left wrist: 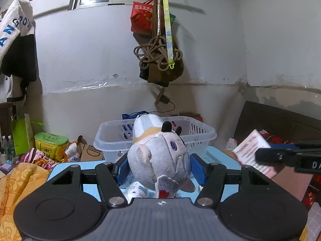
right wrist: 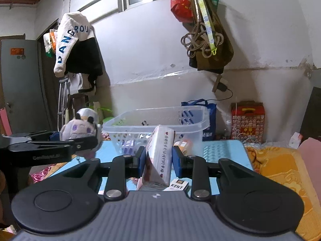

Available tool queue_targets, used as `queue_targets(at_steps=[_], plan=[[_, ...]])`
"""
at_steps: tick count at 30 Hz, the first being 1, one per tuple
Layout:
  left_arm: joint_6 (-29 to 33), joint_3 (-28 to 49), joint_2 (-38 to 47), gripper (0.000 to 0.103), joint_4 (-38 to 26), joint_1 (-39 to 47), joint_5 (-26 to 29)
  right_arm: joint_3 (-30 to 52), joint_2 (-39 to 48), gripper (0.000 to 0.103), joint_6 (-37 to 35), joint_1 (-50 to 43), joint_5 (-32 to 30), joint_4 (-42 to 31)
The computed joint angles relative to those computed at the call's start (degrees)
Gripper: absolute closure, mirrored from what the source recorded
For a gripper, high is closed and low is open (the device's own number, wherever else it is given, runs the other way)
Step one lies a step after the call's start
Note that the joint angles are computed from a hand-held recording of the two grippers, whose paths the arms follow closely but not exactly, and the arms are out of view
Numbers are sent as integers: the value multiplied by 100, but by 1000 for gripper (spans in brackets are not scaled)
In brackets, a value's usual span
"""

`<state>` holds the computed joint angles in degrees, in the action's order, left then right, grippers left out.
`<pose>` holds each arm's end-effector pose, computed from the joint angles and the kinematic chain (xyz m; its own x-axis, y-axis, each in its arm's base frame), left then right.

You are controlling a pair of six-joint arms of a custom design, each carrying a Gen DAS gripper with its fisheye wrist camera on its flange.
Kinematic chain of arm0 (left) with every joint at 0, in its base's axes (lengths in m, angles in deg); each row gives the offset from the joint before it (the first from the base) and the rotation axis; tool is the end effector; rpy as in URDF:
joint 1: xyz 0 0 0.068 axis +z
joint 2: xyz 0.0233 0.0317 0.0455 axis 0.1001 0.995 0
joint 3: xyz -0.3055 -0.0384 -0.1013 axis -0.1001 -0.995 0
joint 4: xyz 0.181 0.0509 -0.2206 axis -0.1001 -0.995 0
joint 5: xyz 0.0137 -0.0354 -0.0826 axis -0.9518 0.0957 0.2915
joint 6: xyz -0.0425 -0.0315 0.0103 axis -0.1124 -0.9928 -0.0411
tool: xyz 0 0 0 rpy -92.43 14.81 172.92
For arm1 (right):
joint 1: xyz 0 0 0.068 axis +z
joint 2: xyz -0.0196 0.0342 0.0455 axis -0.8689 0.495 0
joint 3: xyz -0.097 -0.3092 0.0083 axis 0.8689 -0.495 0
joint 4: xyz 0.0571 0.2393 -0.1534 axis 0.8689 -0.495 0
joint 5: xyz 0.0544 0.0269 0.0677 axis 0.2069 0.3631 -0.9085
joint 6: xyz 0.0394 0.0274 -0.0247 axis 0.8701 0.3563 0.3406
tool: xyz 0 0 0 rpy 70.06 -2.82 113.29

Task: Organize objects
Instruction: 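Carry the white box and panda plush into the basket and release both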

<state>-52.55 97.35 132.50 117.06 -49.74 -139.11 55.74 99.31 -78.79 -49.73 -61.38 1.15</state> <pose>0.1654 -0.1912 0.0815 -0.2632 -0.0062 -0.9647 0.0179 0.9998 -0.0113 0.2388 0.0606 0.1184 -0.2918 -0.0661 -0.9542 -0.5789 0.8063 0.1212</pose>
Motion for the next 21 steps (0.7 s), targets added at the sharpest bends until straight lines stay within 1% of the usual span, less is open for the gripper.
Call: queue_targets(at_steps=[5,8,11,14,15,17,19,20,21], plan=[[9,-130,-120,37,177,146,135,179,97,71,94,-84,-118,-6],[-32,-72,-247,37,38,258,225,342,101,71,132,-49,-147,-239],[-26,55,-367,37,-150,387,481,473,33,72,174,-39,-162,-495],[20,74,-559,37,-179,549,802,603,-125,72,193,44,20,-628],[8,95,-710,37,-267,663,960,728,-207,72,203,116,109,-788],[-82,300,-1132,37,-765,1058,1416,1147,-347,72,185,322,338,-1248],[-144,581,-1354,37,-1067,1509,1828,1605,-285,72,159,549,706,-1471],[-69,765,-1395,37,-1249,1667,1870,1886,-198,72,215,628,799,-1624],[-11,1009,-1421,37,-1520,1882,1966,2176,-69,72,185,663,727,-1776]])
